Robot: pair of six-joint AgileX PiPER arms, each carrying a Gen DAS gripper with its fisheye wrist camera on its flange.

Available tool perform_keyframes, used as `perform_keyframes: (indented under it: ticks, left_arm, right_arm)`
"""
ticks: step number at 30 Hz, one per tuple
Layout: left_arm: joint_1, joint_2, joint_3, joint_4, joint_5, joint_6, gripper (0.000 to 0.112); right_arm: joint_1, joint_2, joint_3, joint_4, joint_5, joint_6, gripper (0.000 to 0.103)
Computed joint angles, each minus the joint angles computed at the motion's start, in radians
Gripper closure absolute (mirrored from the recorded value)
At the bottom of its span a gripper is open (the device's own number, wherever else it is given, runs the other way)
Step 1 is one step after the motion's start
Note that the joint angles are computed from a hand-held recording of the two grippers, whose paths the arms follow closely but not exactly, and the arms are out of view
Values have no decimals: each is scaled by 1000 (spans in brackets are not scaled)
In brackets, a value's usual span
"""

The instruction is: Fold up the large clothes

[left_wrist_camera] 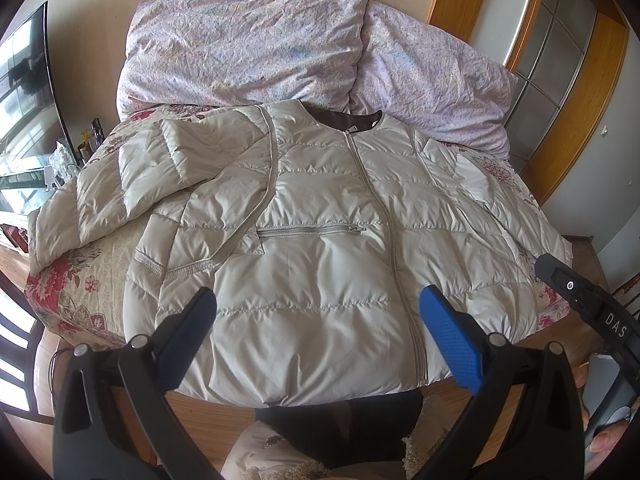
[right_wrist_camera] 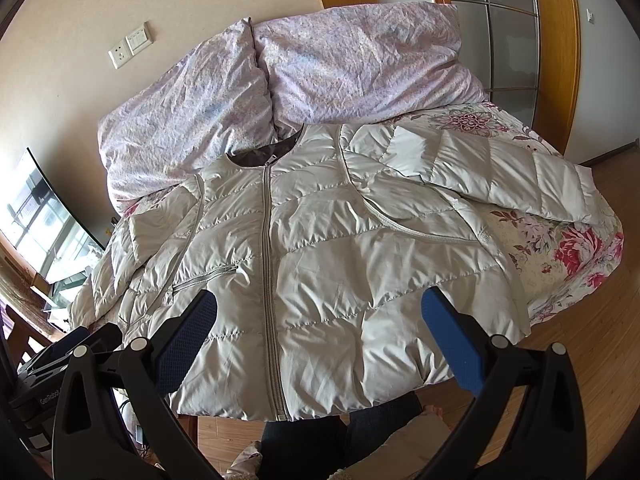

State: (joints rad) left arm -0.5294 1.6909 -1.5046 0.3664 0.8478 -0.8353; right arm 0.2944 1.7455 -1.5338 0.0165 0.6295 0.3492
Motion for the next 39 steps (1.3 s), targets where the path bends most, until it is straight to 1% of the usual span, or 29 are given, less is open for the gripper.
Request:
perform_keyframes:
  ticks: [39]
  left_arm:
    - [12,-5,-10,-12,12,20,11]
  right_arm:
    - [-3,5,0,2,-3,-1,2]
